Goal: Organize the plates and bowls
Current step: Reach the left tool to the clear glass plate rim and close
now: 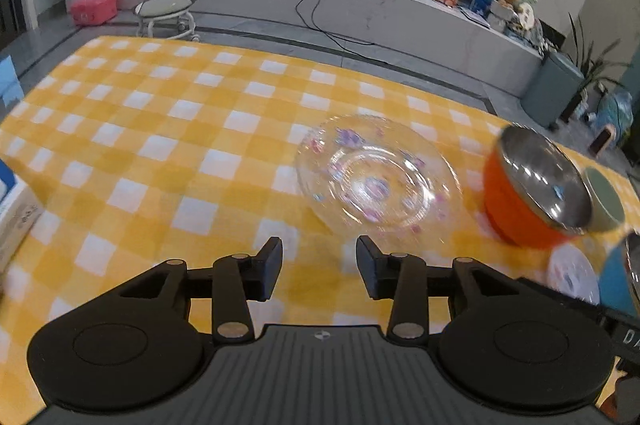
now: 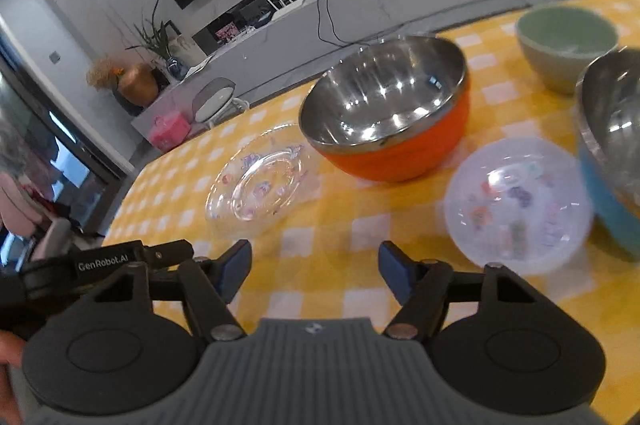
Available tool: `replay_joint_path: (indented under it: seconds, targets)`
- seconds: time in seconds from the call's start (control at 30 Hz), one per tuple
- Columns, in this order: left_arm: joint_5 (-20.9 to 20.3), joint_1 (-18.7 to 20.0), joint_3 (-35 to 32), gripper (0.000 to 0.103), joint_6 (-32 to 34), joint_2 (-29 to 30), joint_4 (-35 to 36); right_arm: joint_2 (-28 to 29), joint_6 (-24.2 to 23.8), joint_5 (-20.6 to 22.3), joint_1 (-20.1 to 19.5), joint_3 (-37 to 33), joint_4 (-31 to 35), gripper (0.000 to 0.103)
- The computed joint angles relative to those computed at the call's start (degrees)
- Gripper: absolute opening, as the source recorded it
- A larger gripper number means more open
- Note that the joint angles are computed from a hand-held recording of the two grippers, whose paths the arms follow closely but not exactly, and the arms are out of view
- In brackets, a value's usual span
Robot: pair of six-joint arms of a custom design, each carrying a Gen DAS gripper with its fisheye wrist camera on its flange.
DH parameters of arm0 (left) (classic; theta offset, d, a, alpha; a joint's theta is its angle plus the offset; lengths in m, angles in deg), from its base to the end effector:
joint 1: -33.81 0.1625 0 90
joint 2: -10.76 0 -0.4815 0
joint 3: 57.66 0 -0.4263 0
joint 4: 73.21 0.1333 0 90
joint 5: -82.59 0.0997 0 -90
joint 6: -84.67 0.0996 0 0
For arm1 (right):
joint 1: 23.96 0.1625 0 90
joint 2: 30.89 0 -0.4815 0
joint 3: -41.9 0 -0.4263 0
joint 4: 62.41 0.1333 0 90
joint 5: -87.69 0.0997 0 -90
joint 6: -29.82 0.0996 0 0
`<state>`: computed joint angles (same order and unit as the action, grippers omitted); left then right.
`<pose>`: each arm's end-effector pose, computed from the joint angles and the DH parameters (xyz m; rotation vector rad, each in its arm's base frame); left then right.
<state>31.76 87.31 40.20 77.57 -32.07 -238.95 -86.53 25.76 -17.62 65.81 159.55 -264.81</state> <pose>-0.2694 -0.6939 0.1035 0.4833 2.4911 -0.7642 0.1046 -0.6098 0.1991 -0.0773 -2.6005 1.2076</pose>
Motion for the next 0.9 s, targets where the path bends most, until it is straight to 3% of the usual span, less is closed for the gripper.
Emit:
replay_joint_path:
  seconds: [0.2, 0.6, 0.7, 0.77, 0.83, 0.9]
  targets:
    - [-3.8, 2.8, -3.8, 0.047, 0.0, 2.2, -2.1, 3.2, 2.4, 2.9, -1.1, -4.5, 2.7, 0.061]
    - [-8.8, 6.1, -9.5, 0.047, 1.4, 5.7, -4.1, 10.1, 9.0, 3.1, -1.1, -11.6, -2.2, 0.048]
    - [-9.9, 6.5, -9.6, 0.04, 1.2, 6.0, -5.1, 11.0, 8.5, 2.4, -0.8, -12.5, -3.1, 0.04]
    - [-10.5, 6.6, -9.6, 0.033, 1.1, 6.0, -5.5, 11.2, 9.3, 2.7, -1.0, -12.9, -2.3, 0.029]
    - [-11.5, 6.7, -9.7, 0.024, 1.0, 6.0, -4.8, 11.4, 9.5, 2.7, -1.1, -13.2, -2.4, 0.024]
    - [-10.9, 6.6, -9.7, 0.022, 1.5, 6.2, -5.2, 11.5, 9.2, 2.2, -1.2, -13.0, -2.9, 0.022]
